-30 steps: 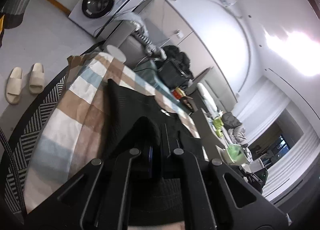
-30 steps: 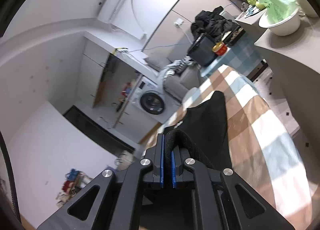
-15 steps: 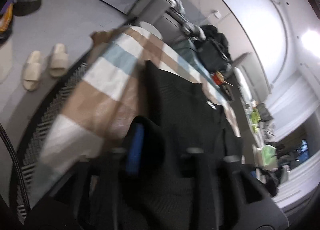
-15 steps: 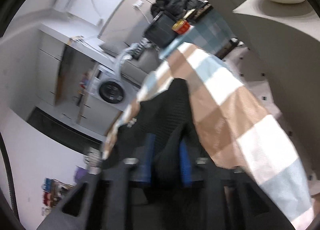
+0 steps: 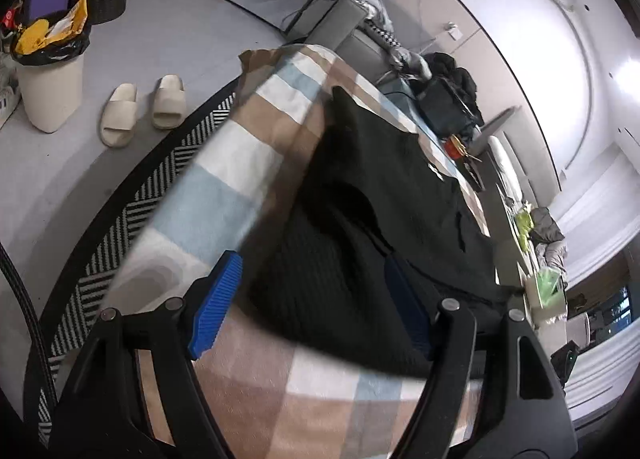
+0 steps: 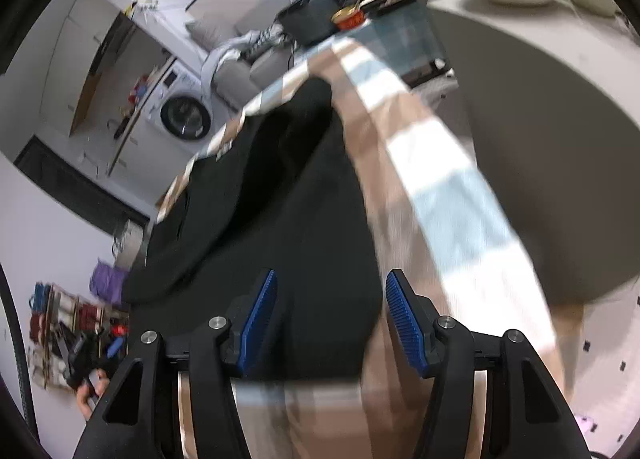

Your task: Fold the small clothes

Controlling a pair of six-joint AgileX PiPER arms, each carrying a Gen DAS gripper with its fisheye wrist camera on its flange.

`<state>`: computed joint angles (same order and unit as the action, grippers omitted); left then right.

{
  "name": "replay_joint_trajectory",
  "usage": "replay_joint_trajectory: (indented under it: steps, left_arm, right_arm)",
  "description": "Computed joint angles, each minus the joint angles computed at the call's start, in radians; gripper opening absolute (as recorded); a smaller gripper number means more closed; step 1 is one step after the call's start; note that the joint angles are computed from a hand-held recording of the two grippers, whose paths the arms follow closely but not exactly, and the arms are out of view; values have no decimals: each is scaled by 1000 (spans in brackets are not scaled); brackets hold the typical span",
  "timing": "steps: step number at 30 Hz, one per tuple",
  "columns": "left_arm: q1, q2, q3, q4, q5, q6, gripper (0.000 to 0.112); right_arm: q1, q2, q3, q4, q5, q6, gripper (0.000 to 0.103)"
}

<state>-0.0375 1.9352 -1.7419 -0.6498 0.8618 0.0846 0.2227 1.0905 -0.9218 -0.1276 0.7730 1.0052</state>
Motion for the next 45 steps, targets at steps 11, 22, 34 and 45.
replay_joint_trajectory:
  steps: [11,22,34,45]
  left_arm:
    - [-61,-71,115,81,-58,13,57]
    - [-72,-90,135,135,-28,-9,19]
    - [14,-111,214,-135,82,64,45]
    - [-48,-15,173,-211,-83,17,12]
  right_arm:
    - [38,-28,54,-4,-5,62,50]
    - [107,-33,79,-77,-53,169,10]
    - [36,-146,186,219,-139,18,48]
    - [93,-81,224,42,-318,294,46]
